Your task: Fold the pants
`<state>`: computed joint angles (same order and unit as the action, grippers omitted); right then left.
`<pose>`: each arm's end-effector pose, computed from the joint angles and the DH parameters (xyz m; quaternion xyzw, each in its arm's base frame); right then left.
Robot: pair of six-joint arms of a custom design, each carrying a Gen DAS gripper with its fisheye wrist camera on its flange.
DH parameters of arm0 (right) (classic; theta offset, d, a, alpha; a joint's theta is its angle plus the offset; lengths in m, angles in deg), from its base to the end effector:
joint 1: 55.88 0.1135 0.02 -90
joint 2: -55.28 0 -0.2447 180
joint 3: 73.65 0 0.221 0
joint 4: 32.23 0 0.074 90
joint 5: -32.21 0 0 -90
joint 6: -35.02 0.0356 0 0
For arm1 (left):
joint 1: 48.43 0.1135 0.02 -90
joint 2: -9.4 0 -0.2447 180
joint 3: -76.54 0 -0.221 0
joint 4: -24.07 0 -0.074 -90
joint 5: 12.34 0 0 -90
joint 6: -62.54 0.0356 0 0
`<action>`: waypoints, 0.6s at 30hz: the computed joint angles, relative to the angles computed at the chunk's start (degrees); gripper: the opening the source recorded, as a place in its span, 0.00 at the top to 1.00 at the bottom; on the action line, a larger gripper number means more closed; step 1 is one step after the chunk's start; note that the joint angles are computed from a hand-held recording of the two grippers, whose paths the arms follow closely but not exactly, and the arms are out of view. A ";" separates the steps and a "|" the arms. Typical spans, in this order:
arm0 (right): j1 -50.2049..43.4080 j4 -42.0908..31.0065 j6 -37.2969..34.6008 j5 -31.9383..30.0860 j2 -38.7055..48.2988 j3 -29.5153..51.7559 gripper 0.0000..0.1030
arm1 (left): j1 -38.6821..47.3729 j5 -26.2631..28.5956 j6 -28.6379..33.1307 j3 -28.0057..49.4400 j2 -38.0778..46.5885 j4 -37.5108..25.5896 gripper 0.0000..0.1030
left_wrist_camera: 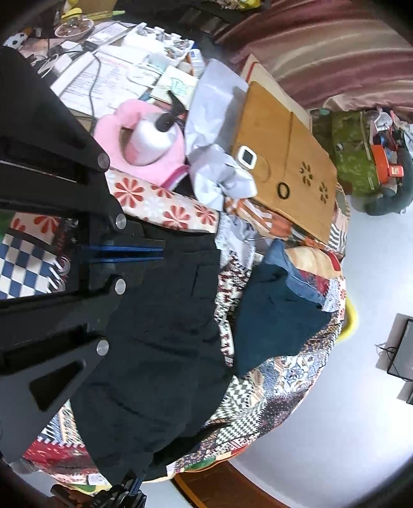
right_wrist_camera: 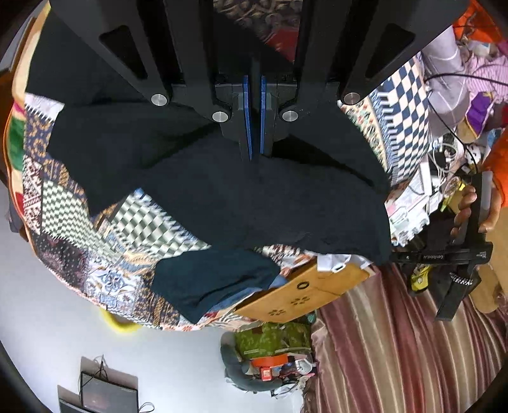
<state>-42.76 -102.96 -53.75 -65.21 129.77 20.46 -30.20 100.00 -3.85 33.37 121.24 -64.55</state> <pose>0.2243 0.0570 0.3384 -0.1189 0.9337 0.1020 0.3220 0.3451 0.0994 0.3382 0.0890 0.9521 -0.0963 0.2764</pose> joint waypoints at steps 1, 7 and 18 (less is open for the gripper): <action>0.74 0.35 0.50 0.55 -0.34 -0.82 0.96 | 0.29 0.16 0.15 -1.44 -0.47 0.34 0.99; 3.21 2.52 4.08 3.09 -3.07 -5.49 0.92 | 0.80 -1.35 0.72 -11.36 -3.85 3.93 0.98; -5.74 -4.36 2.04 -1.48 -6.02 0.60 0.70 | -2.49 -2.41 -2.04 -7.52 -4.89 3.91 0.77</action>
